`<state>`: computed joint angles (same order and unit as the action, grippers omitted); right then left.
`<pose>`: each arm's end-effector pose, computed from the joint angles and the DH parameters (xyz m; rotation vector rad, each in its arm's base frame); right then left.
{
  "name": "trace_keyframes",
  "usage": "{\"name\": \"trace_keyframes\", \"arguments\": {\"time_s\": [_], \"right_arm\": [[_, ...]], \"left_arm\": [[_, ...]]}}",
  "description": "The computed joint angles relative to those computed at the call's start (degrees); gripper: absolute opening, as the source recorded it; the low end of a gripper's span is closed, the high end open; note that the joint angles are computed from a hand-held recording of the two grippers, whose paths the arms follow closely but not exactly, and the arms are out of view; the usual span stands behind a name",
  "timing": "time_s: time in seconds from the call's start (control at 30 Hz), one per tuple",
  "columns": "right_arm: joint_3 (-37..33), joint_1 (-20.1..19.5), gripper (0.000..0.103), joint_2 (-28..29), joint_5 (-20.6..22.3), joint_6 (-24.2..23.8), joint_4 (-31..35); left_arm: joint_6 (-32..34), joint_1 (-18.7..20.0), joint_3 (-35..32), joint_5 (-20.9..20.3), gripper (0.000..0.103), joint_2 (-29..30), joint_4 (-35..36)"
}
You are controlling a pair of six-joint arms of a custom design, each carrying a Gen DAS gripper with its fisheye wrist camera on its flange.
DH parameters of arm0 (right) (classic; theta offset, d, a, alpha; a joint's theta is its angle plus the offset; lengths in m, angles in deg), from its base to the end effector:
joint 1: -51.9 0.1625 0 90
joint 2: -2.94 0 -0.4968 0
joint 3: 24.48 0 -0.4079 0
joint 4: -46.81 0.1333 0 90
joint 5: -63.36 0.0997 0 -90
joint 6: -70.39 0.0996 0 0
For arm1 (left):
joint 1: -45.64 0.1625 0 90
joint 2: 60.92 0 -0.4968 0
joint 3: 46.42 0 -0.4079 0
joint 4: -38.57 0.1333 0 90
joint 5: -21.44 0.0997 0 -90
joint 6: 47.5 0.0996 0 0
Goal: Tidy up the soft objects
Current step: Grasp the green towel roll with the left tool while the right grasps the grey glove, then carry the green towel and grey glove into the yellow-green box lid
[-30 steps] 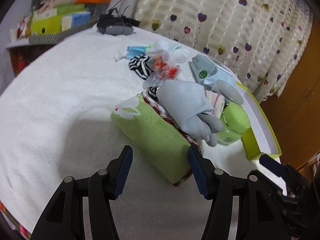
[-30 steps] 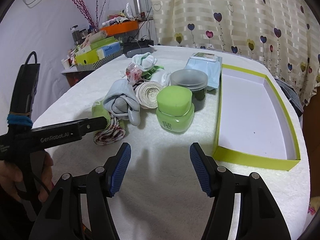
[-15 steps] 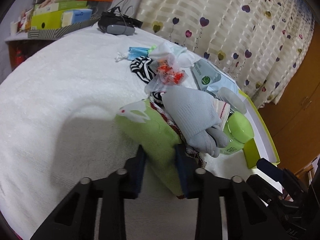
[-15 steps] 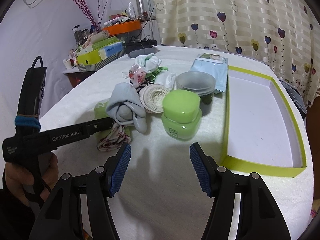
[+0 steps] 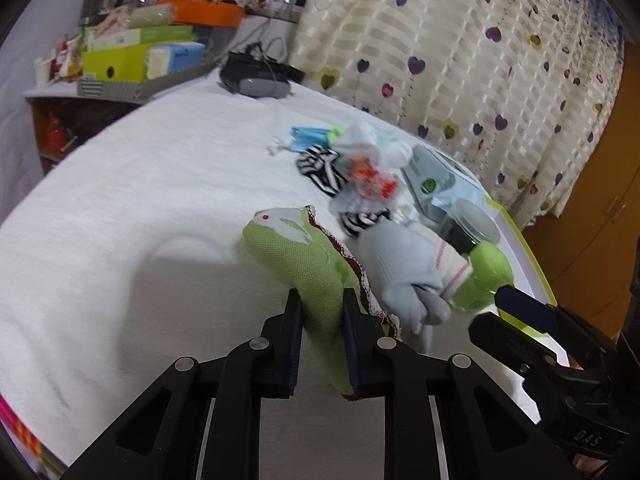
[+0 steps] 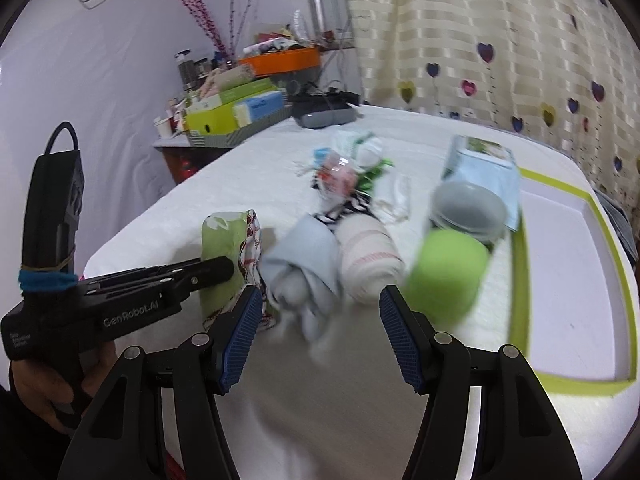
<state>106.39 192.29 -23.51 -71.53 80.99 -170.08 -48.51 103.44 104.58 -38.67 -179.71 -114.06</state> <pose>0.3963 -0.2462 -0.0384 0.6558 -2.4132 0.9491 0.0293 -0.2968 0.3565 0.5281 2.6089 -0.8942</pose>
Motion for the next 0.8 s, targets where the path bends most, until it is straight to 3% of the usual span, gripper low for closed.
{"name": "trace_keyframes", "arguments": {"time_s": [0.17,0.33,0.47,0.7,0.8], "right_arm": [[-3.0,-1.3,0.061,1.4,2.4,-2.4,1.2],[-5.4,-2.8,0.060,2.6,1.9,-1.6,5.7],[-6.3,-3.6,0.044,3.2,0.8,-1.0,7.9],[-5.6,-3.7,0.029,3.2,0.9,-2.2,5.6],[-5.1,-3.6,0.026,3.2,1.2,-2.5,4.3]], "left_arm": [[1.5,1.4,-1.0,1.7,0.018,-0.3,0.5],[2.9,2.7,-1.3,2.0,0.020,1.0,0.2],[3.5,3.3,-1.3,2.1,0.025,2.6,-1.0],[3.0,3.9,-1.6,1.6,0.041,5.2,-2.1],[2.4,4.2,-1.6,1.0,0.043,6.3,-2.8]]}}
